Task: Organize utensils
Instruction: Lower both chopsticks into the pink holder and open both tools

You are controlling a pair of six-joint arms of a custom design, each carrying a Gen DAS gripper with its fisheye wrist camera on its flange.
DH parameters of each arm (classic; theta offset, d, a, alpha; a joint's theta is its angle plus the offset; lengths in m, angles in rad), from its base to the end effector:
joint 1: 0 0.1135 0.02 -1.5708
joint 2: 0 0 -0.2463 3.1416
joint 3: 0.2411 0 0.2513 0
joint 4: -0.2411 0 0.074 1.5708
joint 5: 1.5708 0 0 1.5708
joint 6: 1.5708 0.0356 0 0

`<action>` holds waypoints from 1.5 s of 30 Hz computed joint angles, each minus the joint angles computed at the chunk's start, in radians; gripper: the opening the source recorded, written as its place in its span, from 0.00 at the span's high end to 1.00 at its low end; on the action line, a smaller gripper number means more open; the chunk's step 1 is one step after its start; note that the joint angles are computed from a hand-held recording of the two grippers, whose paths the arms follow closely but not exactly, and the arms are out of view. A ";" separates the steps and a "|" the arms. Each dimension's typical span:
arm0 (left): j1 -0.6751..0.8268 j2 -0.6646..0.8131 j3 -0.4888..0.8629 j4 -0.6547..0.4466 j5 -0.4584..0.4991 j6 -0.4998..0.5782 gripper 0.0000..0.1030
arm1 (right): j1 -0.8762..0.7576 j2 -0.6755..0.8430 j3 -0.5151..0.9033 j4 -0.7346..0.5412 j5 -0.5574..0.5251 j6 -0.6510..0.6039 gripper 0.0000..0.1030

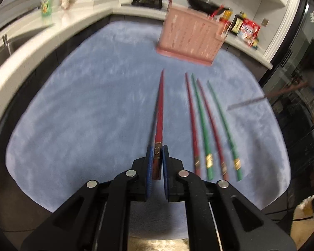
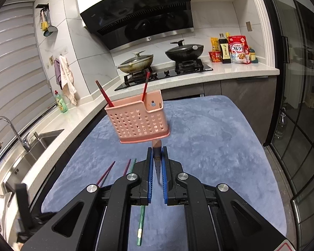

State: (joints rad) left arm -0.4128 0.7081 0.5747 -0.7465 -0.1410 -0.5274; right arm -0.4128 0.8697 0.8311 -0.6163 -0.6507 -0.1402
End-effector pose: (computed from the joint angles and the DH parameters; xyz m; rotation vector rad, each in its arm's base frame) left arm 0.1416 -0.0565 0.2165 -0.2027 2.4459 -0.2455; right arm 0.1813 -0.0558 0.2899 -0.0598 2.1000 0.3937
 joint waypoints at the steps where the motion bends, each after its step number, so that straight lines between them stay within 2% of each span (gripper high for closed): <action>1: 0.007 0.000 0.025 -0.010 -0.003 0.008 0.92 | 0.000 0.005 0.010 0.002 -0.002 0.003 0.93; 7: 0.076 0.043 0.221 -0.041 -0.013 0.087 0.93 | 0.013 0.057 0.076 0.032 -0.023 0.042 0.93; 16: 0.161 0.239 0.470 0.010 0.002 0.193 0.93 | 0.059 0.141 0.163 0.088 -0.015 0.096 0.93; 21: 0.198 0.363 0.613 0.034 0.033 0.220 0.93 | 0.079 0.248 0.262 0.107 -0.046 0.148 0.93; 31: 0.243 0.588 0.967 0.049 0.091 0.247 0.93 | 0.169 0.503 0.554 0.193 -0.034 0.305 0.93; 39: 0.237 0.802 1.261 0.147 0.044 0.263 0.93 | 0.282 0.736 0.863 0.266 0.070 0.417 0.93; 45: 0.250 0.931 1.370 0.195 0.024 0.272 0.93 | 0.342 0.896 1.054 0.257 0.131 0.449 0.93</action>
State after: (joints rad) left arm -0.1630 1.6393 1.9444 -0.5520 -0.1168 -0.2555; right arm -0.0709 1.7655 1.8851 -0.3595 -0.5201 0.3089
